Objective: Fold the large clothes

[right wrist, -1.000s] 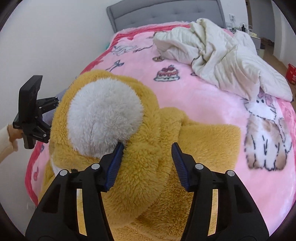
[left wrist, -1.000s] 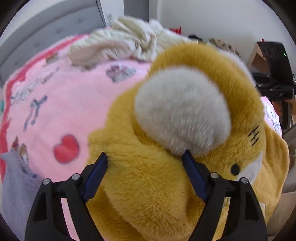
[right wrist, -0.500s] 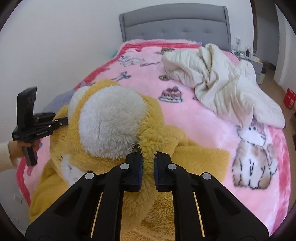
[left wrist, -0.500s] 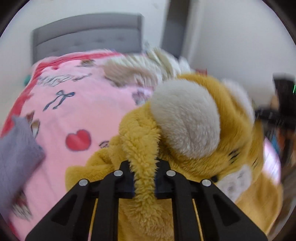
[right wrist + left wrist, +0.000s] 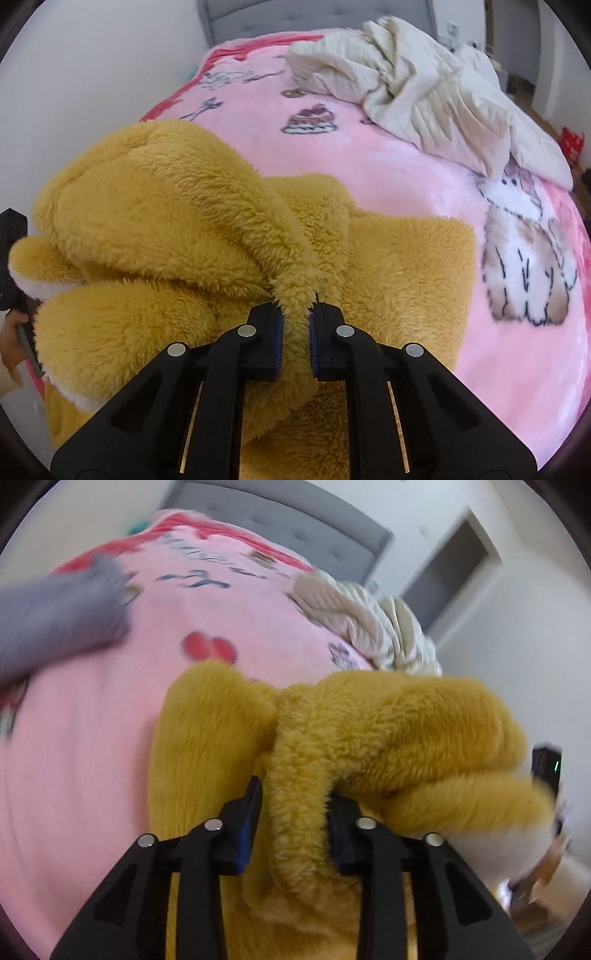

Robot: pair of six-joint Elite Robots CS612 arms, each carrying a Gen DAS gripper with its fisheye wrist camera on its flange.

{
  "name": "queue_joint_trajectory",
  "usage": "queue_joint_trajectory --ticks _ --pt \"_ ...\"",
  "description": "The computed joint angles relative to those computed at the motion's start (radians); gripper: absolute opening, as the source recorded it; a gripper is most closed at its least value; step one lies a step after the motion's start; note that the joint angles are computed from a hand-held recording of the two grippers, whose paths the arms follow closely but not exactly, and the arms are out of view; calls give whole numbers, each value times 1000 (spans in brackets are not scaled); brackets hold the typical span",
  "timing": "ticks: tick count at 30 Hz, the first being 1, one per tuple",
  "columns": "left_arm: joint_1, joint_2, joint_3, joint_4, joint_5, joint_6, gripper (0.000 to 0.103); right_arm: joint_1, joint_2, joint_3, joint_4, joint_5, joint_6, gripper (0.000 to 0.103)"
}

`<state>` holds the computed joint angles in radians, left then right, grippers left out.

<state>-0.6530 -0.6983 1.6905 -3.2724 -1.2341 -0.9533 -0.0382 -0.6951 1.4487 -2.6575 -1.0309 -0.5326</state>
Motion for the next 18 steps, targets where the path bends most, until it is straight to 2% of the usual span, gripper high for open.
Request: queue_joint_trajectory --ticks 1,2,3,4,5,6,7,10,11,13,14,16,18 --pt "5 -3 -14 40 2 30 45 -1 5 -13 16 -2 25 12" --pt "15 -4 -30 76 -18 64 53 -1 9 -27 41 -6 51 13" --pt "25 -5 -40 104 -50 81 57 -1 9 -37 71 -9 55 14" --pt "34 -8 -43 122 -77 89 64 -3 7 -44 98 3 58 21" --pt "40 -10 -37 112 -87 93 68 -9 2 -42 106 32 64 33" --pt "43 -15 -26 89 -92 106 69 -16 -4 -37 113 68 63 40" --pt "43 -24 -10 67 -88 126 72 -25 -16 -20 82 110 69 51" --pt "19 -68 31 61 -30 246 76 -41 -55 33 -23 197 27 58" --pt "14 -76 31 67 -17 289 79 -45 -65 43 -39 236 -2 64" --pt "5 -91 15 92 -14 434 84 -48 -85 61 -59 296 -87 66" --pt "6 -94 -2 113 -27 499 84 -43 -96 62 -27 315 -167 66" --pt "7 -84 -53 166 -53 644 84 -25 -107 57 18 295 -288 66" --pt "9 -64 -109 220 -80 781 84 5 -110 45 85 236 -442 66"
